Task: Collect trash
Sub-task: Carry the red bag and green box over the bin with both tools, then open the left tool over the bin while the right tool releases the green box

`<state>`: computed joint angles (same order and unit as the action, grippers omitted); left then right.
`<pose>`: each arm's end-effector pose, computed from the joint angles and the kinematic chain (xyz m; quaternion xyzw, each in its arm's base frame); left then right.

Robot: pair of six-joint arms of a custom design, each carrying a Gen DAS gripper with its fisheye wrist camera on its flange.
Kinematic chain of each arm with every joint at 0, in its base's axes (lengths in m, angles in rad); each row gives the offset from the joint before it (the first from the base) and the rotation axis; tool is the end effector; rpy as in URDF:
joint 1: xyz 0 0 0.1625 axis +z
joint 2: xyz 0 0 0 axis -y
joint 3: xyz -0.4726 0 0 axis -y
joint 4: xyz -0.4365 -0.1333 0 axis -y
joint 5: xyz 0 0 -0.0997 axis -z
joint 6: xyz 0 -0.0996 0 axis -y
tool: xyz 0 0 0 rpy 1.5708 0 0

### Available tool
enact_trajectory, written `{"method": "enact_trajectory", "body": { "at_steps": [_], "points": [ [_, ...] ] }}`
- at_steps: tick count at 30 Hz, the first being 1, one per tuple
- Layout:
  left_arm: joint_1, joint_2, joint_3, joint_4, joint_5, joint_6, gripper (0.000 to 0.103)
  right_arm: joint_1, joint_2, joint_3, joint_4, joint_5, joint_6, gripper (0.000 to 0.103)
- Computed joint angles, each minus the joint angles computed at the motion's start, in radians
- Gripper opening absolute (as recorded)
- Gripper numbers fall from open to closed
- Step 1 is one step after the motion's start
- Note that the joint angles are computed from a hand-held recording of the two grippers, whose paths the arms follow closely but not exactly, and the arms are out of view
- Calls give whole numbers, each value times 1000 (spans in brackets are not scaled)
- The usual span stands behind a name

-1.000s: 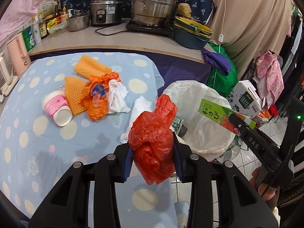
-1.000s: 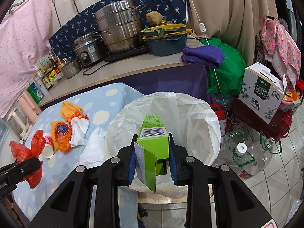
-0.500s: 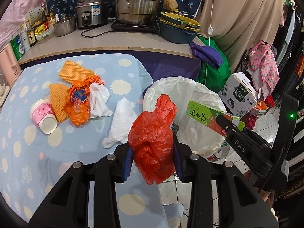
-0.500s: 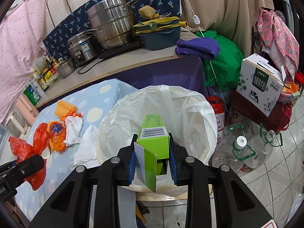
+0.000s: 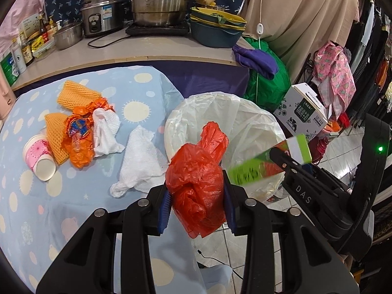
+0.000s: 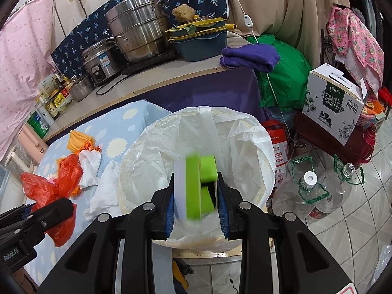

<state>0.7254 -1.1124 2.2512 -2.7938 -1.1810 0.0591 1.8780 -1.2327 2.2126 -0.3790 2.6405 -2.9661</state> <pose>-0.2598 -0.4591 0.1065 0.4210 0.8852 -0.1123 0.1629 0.1596 -0.3512 0.1366 -0.1870 -0.7751 0.4972 0.3420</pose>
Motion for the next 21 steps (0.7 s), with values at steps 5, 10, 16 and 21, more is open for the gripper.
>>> {"method": "enact_trajectory", "body": {
  "at_steps": [5,10,16,21],
  "points": [
    [1,23,-10,2,-5,1,35,-6,-4,4,3,-3,7,28],
    [-2,47,-20,-6,-2,2,35,-10,-7,6,2,-2,8,28],
    [-12,78,-31,-30,2,4,36,-5,-18,17,-35,14,-9,31],
    [-17,94,-42,-42,3,3,54,-2,-30,23,-48,24,-11,36]
  ]
}}
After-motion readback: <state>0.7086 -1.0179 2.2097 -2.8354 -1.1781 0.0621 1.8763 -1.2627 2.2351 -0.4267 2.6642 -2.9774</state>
